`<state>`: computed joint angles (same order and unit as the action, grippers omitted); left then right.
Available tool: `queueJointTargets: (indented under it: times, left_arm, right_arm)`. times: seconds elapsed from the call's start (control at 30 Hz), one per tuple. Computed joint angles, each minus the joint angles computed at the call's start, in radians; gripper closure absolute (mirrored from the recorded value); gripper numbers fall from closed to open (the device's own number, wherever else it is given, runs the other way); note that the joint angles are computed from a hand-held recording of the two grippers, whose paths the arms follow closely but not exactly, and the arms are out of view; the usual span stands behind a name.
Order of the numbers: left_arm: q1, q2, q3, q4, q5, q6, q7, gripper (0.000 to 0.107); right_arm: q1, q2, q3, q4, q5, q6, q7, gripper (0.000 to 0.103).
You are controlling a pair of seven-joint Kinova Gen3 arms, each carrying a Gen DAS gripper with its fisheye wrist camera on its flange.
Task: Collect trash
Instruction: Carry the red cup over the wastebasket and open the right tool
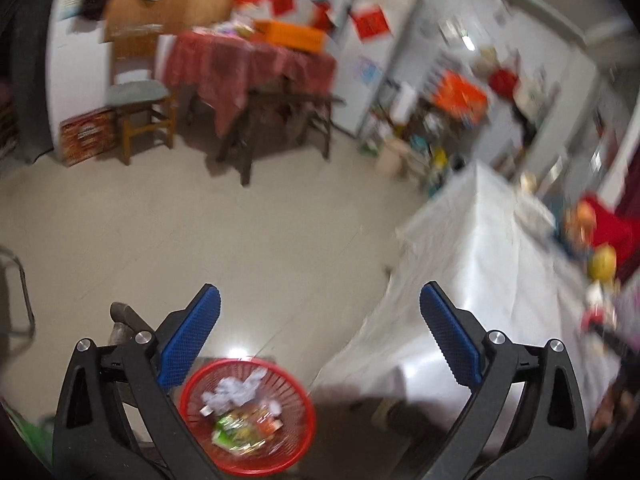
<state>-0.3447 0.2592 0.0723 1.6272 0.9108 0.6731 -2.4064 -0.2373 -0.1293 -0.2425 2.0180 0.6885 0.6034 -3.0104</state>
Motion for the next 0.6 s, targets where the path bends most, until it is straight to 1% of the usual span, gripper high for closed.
queueJointTargets:
  times: [0.03,0.07,0.1,0.17,0.2,0.23,0.27,0.3,0.33,0.37,0.43,0.47,0.57,0.6]
  left_arm:
    - [0.014,-0.003,-0.007,0.015,0.016,-0.024,-0.001,0.011]
    - [0.012,0.003,0.005,0.014,0.016,-0.033,-0.011,0.011]
    - [0.015,0.011,0.008,0.003,-0.001,-0.024,-0.004,0.011]
    - [0.018,0.024,-0.005,-0.038,-0.054,0.017,0.052,0.011]
    - [0.01,0.024,-0.004,-0.042,-0.058,0.018,0.07,0.011]
    - [0.0,0.025,-0.003,-0.044,-0.045,0.015,0.074,0.011]
    - [-0.009,0.028,-0.001,-0.049,-0.037,0.016,0.075,0.011]
    - [-0.016,0.029,-0.001,-0.053,-0.031,0.014,0.076,0.011]
    - [-0.021,0.03,-0.001,-0.055,-0.026,0.006,0.076,0.011]
    - [-0.025,0.028,-0.002,-0.055,-0.024,-0.004,0.076,0.011]
    - [-0.032,0.029,-0.003,-0.058,-0.026,-0.022,0.073,0.011]
    - [-0.034,0.031,-0.002,-0.063,-0.029,-0.027,0.073,0.011]
    - [-0.046,0.031,-0.004,-0.075,-0.033,-0.048,0.09,0.011]
    - [-0.055,0.03,-0.004,-0.079,-0.03,-0.051,0.092,0.011]
  right_arm:
    - [0.015,0.003,-0.024,-0.006,0.008,0.012,0.0,0.053]
    - [0.044,0.006,-0.061,-0.01,0.02,0.023,-0.008,0.053]
    - [0.069,0.01,-0.108,-0.018,0.049,0.049,-0.03,0.053]
    - [0.141,0.006,-0.2,-0.011,0.103,0.054,-0.074,0.053]
    - [0.182,-0.009,-0.247,-0.005,0.106,0.032,-0.087,0.053]
    - [0.212,-0.021,-0.274,0.002,0.093,-0.006,-0.091,0.053]
    - [0.224,-0.026,-0.291,-0.004,0.063,-0.047,-0.078,0.053]
    - [0.23,-0.024,-0.312,-0.014,0.035,-0.087,-0.05,0.053]
    - [0.254,-0.017,-0.347,-0.025,0.023,-0.123,-0.009,0.053]
    - [0.26,0.005,-0.394,-0.054,0.028,-0.142,0.032,0.053]
    - [0.285,0.049,-0.485,-0.114,0.024,-0.147,0.113,0.053]
    - [0.278,0.077,-0.512,-0.143,0.021,-0.163,0.154,0.053]
    - [0.285,0.207,-0.643,-0.254,0.007,-0.176,0.276,0.053]
    - [0.273,0.253,-0.664,-0.29,0.002,-0.168,0.316,0.053]
